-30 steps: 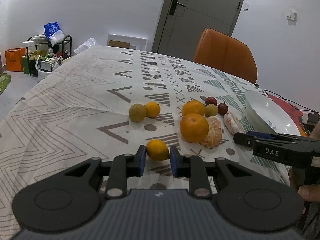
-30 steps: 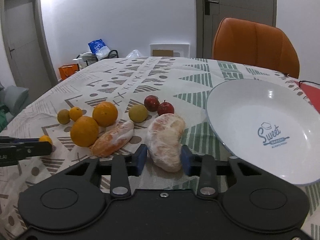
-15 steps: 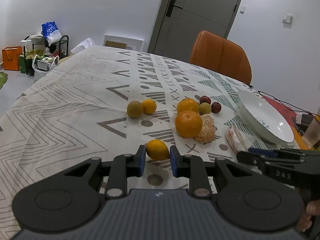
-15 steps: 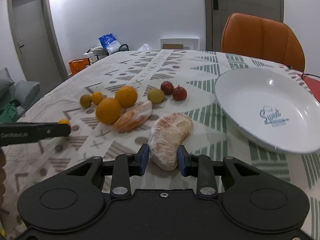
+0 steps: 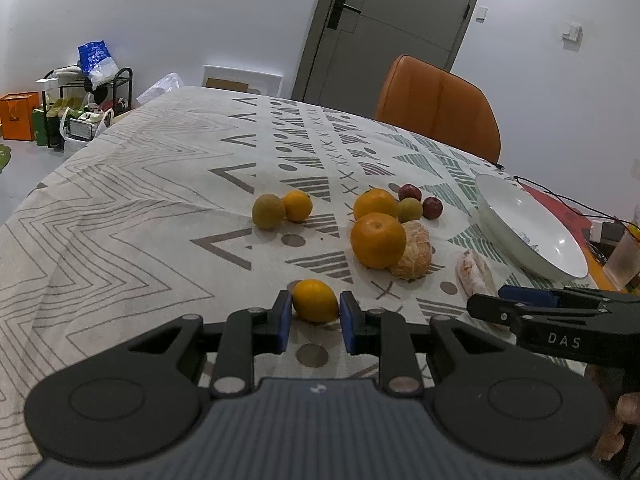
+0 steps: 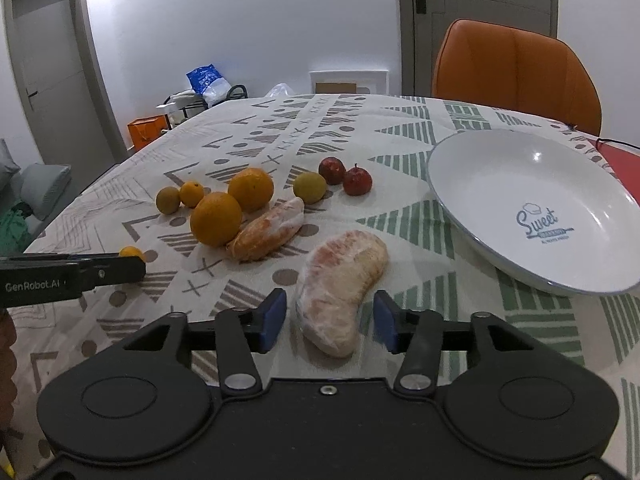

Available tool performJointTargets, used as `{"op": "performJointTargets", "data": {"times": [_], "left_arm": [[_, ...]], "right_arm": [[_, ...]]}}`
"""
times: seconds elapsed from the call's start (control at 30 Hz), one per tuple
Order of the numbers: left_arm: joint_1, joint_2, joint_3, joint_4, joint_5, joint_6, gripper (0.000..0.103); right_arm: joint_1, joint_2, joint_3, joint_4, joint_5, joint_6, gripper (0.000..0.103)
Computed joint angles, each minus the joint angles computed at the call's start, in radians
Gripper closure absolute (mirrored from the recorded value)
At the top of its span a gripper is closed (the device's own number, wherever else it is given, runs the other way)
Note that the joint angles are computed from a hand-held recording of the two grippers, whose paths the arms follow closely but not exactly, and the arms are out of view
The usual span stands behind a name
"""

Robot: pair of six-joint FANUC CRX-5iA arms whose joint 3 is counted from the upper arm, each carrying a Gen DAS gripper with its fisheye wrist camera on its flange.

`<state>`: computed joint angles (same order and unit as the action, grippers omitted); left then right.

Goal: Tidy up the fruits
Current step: 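Carry the small orange and pomelo segment over the white plate with both tools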

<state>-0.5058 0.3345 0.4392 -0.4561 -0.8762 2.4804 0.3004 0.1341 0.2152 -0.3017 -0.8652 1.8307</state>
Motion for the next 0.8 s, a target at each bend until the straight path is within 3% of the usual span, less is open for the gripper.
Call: {"op": "performJointTargets", "data": {"times": [0.2, 0.3, 0.8], "left_arm": [[0.001, 0.004, 0.008, -0.001, -0.006, 0.002, 0.079], [-0.007, 0.005, 0.016, -0.019, -0.014, 0.015, 0.079], [-0.034, 0.060, 0.124, -0.033, -0.031, -0.054, 0.079]], "right_arm": [[0.012, 0.013, -0.001, 0.011, 0.035, 0.001, 0.050], [0.015, 0.012, -0.007, 0.019, 0.047, 0.019, 0.065], [-0.087, -0.027, 0.008, -0.163, 0.037, 0.114, 0.067]]}}
